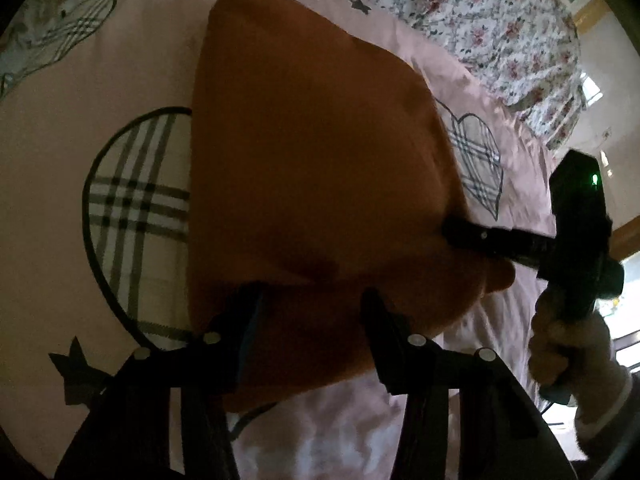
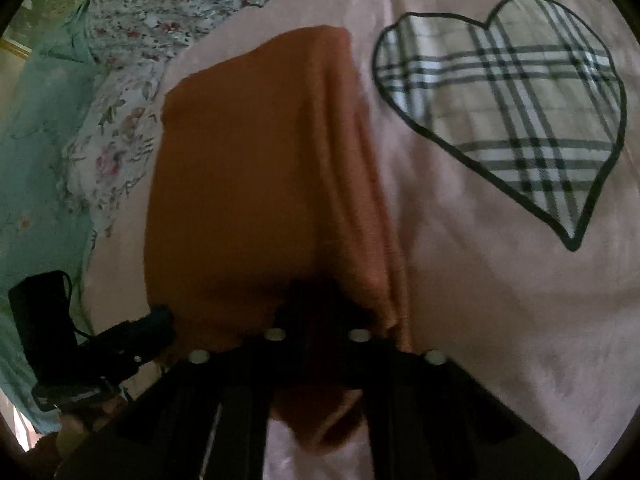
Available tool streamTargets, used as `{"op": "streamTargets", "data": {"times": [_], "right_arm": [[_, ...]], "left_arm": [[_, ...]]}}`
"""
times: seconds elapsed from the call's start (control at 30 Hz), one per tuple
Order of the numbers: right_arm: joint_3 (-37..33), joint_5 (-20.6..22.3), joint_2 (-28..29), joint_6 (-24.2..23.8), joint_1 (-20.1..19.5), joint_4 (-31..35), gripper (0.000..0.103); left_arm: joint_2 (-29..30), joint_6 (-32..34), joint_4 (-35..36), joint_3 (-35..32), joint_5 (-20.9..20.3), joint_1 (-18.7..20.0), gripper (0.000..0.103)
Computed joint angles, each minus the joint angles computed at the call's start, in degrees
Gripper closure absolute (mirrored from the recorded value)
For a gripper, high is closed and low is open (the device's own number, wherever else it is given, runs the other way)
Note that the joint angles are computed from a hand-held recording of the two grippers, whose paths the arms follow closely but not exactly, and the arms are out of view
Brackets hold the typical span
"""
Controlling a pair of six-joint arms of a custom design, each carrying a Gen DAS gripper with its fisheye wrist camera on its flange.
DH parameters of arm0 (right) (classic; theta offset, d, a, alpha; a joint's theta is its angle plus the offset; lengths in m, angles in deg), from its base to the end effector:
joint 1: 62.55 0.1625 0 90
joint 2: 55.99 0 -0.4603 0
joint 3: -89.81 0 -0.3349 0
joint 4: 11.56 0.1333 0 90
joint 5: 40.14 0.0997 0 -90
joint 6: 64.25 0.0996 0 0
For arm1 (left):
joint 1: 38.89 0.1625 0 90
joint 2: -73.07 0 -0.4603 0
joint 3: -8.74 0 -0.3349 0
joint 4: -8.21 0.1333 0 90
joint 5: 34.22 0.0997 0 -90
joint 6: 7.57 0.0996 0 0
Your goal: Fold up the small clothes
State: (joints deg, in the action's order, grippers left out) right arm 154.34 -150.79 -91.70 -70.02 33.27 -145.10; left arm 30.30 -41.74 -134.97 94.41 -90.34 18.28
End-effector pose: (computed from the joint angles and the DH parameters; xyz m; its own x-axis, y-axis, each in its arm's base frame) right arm 0.1775 -0.7733 0.2049 -0.9254 -0.1024 0.3649 -0.1921 0.9567 -0.2185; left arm -0.2187 -0.6873 0.1835 -0.9214 -0.1611 -0.3536 0.0193 0.8899 -0.4557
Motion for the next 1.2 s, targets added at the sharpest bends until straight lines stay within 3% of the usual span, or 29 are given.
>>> {"op": "streamTargets", "data": {"times": [0.13,0.3,0.43,0.53,0.73,0.83,0.97,1.1,1.2], "right_arm": [[-0.7,-0.9,-0.5,0.0,1.1,1.5,0.099],[4.2,-0.2,-4.4,-4.5,2.9,0.6,0.097],[7.4,-7.0,-5.1,-4.3,2.6,1.1,0.097],[8.3,-4.6,-5.5,-1.8,1.0,-0.8,0.1],[7.9,-7.5,-4.9,-3.4,2.4,-0.9,0.1],[8.4,-6.2,-6.3,-1.1,2.3,-0.5,0.097],[9.0,-5.9,-7.5,-1.8,3.1,-4.3,0.094],[6.5,-5.8,-6.6,-1.8,3.3,-5.8,0.081],[4.1,-5.6,-5.2,-1.8,3.6,-5.5,0.081]], "left_arm": [[-0.9,-0.8,1.0,0.5,0.1,-0.6,0.055],[-2.0,-1.4,1.4,2.3,0.0,-1.6,0.055],[-1.9,-1.2,1.7,3.2,0.1,-1.6,0.055],[-1.4,-0.6,2.0,3.1,1.0,-1.7,0.055],[-1.6,-0.7,3.4,3.1,1.6,-2.3,0.055],[-2.6,-1.6,4.1,3.3,1.9,-2.9,0.055],[-4.5,-2.9,3.7,4.8,3.6,-3.8,0.054],[-5.5,-4.8,4.3,4.7,5.9,-4.1,0.053],[-5.8,-6.6,5.7,3.9,7.5,-3.8,0.053]]}}
